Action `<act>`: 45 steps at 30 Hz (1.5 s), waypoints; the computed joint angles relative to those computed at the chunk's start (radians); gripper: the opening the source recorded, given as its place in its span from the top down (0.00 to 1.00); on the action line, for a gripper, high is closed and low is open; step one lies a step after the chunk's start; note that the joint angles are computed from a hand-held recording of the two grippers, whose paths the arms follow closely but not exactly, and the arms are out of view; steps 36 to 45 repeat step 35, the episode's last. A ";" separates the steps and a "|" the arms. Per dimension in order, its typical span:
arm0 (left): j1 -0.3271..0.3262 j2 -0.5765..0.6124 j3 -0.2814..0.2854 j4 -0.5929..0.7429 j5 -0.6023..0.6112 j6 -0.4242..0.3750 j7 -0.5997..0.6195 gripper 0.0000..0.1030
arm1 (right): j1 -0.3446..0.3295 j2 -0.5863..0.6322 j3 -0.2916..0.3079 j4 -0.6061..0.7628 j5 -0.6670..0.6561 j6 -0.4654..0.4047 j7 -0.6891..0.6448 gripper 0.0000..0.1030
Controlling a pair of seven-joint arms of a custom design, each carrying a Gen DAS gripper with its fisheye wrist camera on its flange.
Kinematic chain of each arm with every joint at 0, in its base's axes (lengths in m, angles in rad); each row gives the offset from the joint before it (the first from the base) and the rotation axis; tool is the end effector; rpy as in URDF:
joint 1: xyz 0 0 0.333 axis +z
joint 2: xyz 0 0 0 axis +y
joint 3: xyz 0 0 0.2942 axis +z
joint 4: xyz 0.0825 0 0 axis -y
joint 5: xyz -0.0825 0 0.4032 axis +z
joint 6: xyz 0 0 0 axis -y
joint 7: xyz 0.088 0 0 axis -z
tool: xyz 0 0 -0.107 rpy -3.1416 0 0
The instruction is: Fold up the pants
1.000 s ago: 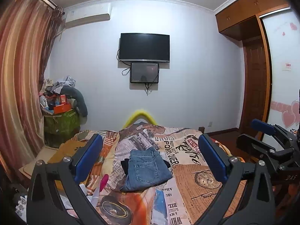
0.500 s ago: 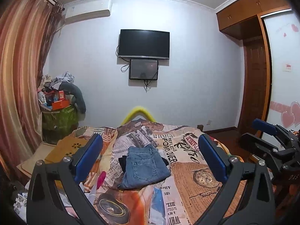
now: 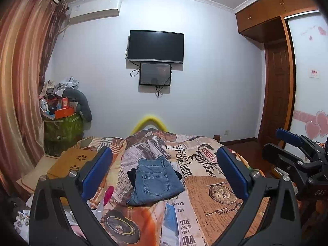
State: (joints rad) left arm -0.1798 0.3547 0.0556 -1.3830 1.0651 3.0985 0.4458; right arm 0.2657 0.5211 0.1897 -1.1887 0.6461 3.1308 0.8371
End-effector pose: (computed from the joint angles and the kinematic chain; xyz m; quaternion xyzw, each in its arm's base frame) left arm 0.6908 -0.1677 0.6149 -0.5300 0.5584 -0.4774 0.4236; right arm 0.7086 0.2374 0.6262 -0.6374 0.4034 -0.3465 0.5575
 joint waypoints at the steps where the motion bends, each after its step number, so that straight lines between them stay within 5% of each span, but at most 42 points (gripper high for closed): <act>1: 0.001 0.000 -0.001 0.000 -0.002 0.000 0.002 0.00 | 0.000 0.000 0.000 0.000 -0.001 0.000 0.000 0.00; 18: -0.004 -0.005 0.003 -0.006 0.004 0.021 0.009 0.00 | -0.003 -0.007 0.004 -0.010 0.004 0.003 -0.007 0.00; 29: 0.060 -0.006 -0.080 -0.035 -0.166 0.032 0.181 0.00 | 0.003 -0.021 -0.006 -0.027 0.000 0.001 0.003 0.00; 45: 0.026 -0.002 -0.035 -0.031 -0.178 0.034 0.181 0.00 | 0.013 -0.025 -0.019 -0.031 -0.010 0.000 0.022 0.00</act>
